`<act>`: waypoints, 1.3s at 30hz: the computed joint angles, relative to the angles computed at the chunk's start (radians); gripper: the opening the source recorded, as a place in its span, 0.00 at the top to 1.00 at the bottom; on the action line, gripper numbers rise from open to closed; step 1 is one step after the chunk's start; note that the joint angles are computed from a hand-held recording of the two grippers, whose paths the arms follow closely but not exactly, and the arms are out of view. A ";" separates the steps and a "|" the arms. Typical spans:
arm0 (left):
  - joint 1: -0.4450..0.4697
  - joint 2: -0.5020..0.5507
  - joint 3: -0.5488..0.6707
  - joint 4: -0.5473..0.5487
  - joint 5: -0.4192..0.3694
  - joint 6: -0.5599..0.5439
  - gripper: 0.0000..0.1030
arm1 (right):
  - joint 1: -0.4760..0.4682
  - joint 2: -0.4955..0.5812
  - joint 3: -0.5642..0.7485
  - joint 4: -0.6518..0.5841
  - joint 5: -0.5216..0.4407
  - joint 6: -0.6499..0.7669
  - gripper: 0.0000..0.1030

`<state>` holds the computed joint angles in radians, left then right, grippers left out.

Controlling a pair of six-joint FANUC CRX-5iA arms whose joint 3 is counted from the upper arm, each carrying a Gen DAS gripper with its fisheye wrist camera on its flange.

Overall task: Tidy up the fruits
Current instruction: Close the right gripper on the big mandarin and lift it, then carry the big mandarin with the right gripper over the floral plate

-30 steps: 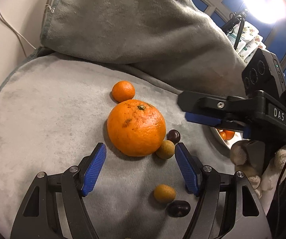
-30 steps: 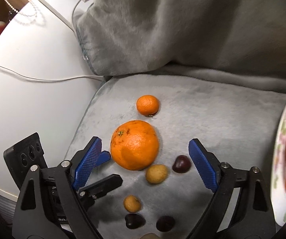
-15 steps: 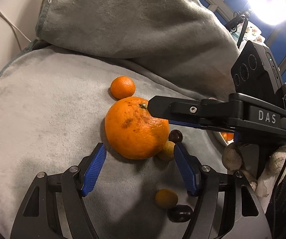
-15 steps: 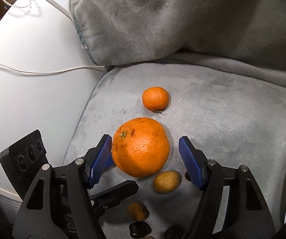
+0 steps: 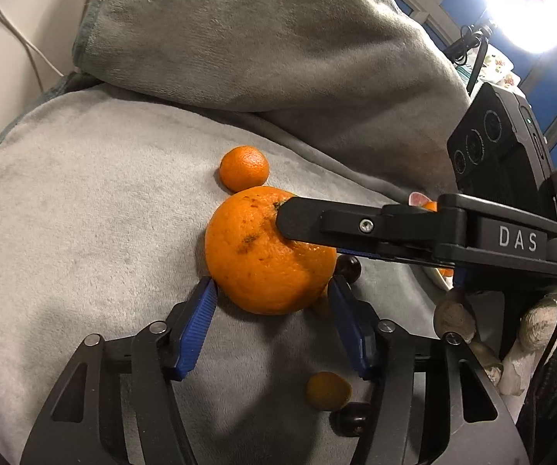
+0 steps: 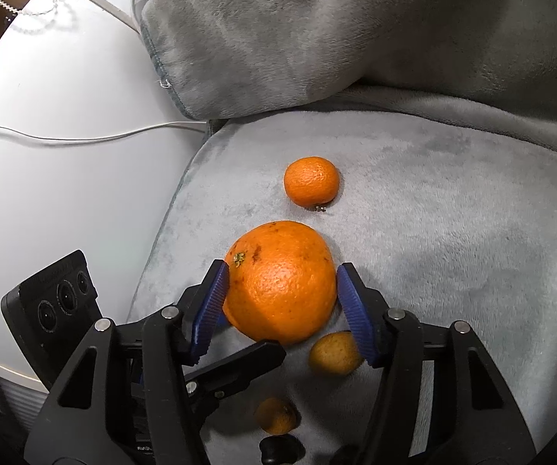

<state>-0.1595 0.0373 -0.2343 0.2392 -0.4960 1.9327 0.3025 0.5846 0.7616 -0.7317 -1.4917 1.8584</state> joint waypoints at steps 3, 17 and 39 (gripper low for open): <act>-0.006 -0.004 0.006 -0.023 -0.005 0.023 0.44 | -0.001 -0.004 -0.006 -0.002 0.007 0.005 0.41; -0.038 -0.020 0.022 -0.071 0.005 0.058 0.44 | -0.028 -0.084 -0.078 -0.013 0.045 0.057 0.42; -0.171 0.125 0.236 -0.068 -0.019 0.003 0.44 | -0.202 -0.209 -0.198 -0.049 0.105 0.137 0.42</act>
<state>-0.3308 0.1625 0.0020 0.1712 -0.5154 1.9357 0.1008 0.3753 0.5632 -0.7808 -1.3868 1.9952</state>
